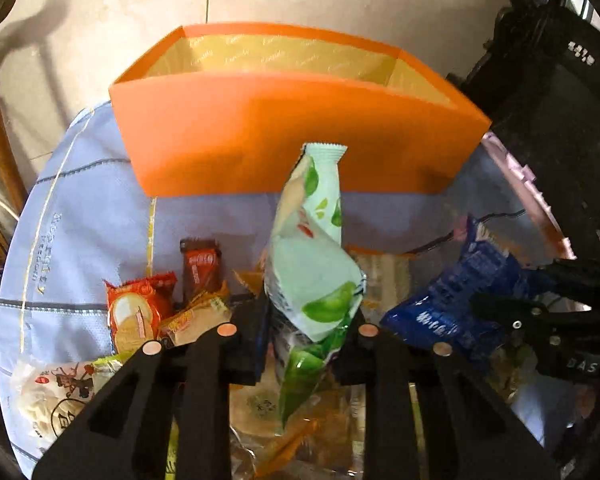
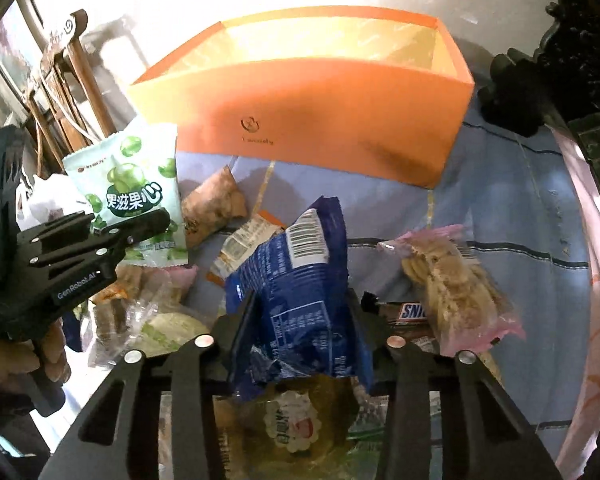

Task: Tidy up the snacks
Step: 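Grasp the blue cookie bag with the right tool while the left tool grasps the green candy bag, then carry both bags over the orange box and release them inside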

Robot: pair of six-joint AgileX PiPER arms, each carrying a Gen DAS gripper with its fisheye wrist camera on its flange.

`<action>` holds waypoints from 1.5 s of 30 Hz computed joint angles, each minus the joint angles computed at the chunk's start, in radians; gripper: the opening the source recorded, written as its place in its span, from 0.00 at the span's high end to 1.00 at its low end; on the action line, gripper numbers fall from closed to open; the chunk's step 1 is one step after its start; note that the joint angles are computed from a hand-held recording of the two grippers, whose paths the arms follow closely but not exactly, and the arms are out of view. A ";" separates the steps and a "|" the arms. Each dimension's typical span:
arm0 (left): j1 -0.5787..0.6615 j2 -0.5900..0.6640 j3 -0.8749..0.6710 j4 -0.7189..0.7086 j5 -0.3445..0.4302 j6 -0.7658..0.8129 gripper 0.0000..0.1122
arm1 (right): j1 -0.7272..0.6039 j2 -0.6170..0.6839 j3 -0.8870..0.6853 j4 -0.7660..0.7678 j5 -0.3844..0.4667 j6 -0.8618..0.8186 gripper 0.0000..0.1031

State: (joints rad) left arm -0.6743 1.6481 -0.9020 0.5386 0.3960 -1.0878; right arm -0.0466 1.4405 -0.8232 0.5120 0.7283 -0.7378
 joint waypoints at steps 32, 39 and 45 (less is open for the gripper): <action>0.095 0.008 -0.835 -0.159 0.502 0.430 0.80 | -0.113 0.066 -0.876 0.091 0.411 0.196 0.63; 0.151 0.218 -1.132 -0.183 0.600 0.515 0.80 | -0.023 0.259 -1.130 -0.010 0.414 0.286 0.62; 0.172 0.439 -1.389 -0.092 0.751 0.492 0.15 | 0.073 0.421 -1.268 -0.234 0.387 0.401 0.32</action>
